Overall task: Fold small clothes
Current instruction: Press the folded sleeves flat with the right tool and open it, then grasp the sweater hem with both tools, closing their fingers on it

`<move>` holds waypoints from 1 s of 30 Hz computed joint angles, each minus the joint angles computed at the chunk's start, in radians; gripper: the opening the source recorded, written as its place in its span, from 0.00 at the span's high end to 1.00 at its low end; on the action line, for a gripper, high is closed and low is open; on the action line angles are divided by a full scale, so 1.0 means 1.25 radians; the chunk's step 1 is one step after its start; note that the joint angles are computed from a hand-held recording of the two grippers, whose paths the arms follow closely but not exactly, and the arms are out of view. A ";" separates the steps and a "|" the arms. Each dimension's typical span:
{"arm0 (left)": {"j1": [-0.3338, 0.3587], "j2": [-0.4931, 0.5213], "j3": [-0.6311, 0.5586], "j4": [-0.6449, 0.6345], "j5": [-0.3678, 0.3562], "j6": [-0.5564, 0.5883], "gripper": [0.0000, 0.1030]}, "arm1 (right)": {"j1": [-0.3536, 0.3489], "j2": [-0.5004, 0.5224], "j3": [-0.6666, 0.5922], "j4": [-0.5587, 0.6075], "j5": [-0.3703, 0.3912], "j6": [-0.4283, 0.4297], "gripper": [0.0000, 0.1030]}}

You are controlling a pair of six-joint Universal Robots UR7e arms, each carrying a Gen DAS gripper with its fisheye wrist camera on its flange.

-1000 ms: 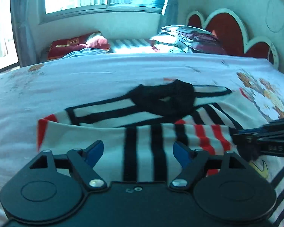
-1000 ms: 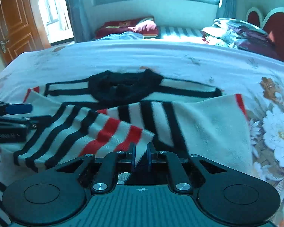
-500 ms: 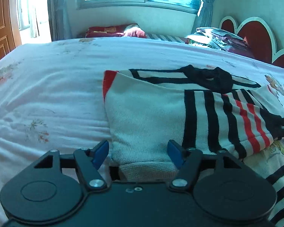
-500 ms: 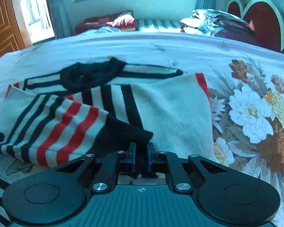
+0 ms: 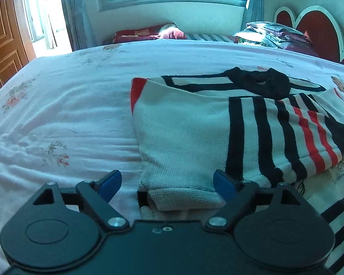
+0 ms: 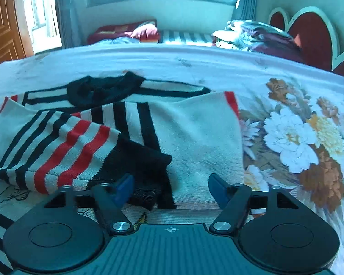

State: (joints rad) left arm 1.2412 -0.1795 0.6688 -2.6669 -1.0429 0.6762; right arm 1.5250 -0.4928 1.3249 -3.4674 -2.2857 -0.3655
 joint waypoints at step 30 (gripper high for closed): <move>-0.025 -0.351 0.634 -0.207 0.048 -0.156 0.30 | -0.064 -0.268 0.598 -0.241 0.218 0.126 0.52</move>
State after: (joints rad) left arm 1.2099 -0.6187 1.4610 -2.9259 -0.9824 0.4816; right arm 1.4451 -0.8283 2.0718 -3.7685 -2.0128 -0.2085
